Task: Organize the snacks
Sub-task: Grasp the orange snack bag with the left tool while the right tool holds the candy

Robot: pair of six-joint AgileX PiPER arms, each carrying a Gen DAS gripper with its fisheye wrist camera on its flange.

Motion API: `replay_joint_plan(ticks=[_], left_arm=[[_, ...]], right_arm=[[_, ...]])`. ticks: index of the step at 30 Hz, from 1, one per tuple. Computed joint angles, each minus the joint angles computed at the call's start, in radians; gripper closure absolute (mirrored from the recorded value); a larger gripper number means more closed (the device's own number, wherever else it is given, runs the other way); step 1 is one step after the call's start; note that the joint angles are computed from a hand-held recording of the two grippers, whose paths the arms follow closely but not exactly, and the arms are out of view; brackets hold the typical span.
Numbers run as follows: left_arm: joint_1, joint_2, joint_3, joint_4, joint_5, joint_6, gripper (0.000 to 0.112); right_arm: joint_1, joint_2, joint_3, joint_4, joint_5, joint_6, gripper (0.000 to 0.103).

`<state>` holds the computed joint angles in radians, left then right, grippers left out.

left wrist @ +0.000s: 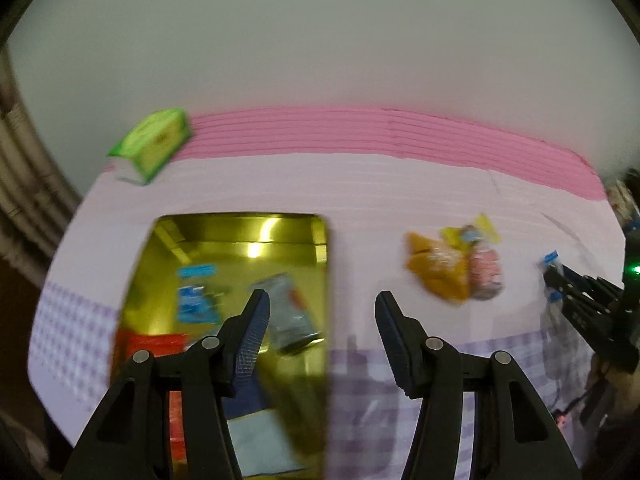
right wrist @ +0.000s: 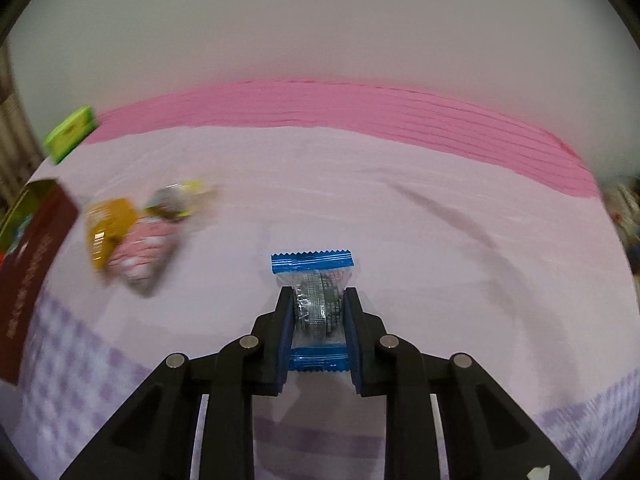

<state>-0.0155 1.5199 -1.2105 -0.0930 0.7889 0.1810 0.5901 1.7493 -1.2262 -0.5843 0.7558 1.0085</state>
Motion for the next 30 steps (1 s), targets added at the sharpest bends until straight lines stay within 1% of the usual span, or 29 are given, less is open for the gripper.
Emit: replay_joint_plan(ticks=[5, 9, 16, 25, 29, 30], left_arm=[[-0.074, 0.067, -0.047, -0.039, -0.001, -0.006, 0.056], [-0.109, 0.14, -0.109, -0.085, 0.02, 0.016, 0.056], [-0.192, 0.234, -0.188, -0.056, 0.027, -0.03, 0.056], [-0.222, 0.365, -0.287, -0.024, 0.047, -0.066, 0.056], [-0.224, 0.407, -0.304, -0.01, 0.04, -0.078, 0.056], [-0.221, 0.405, -0.292, -0.017, 0.026, -0.072, 0.056]], right_arm=[[-0.013, -0.029, 0.052, -0.062, 0.011, 0.08, 0.082], [-0.009, -0.032, 0.073, -0.089, -0.006, 0.124, 0.08], [-0.027, -0.06, 0.105, -0.078, -0.03, 0.112, 0.079], [-0.041, -0.059, 0.112, -0.071, -0.051, 0.104, 0.077], [-0.04, -0.06, 0.115, -0.072, -0.053, 0.108, 0.077], [-0.04, -0.06, 0.115, -0.072, -0.053, 0.108, 0.077]])
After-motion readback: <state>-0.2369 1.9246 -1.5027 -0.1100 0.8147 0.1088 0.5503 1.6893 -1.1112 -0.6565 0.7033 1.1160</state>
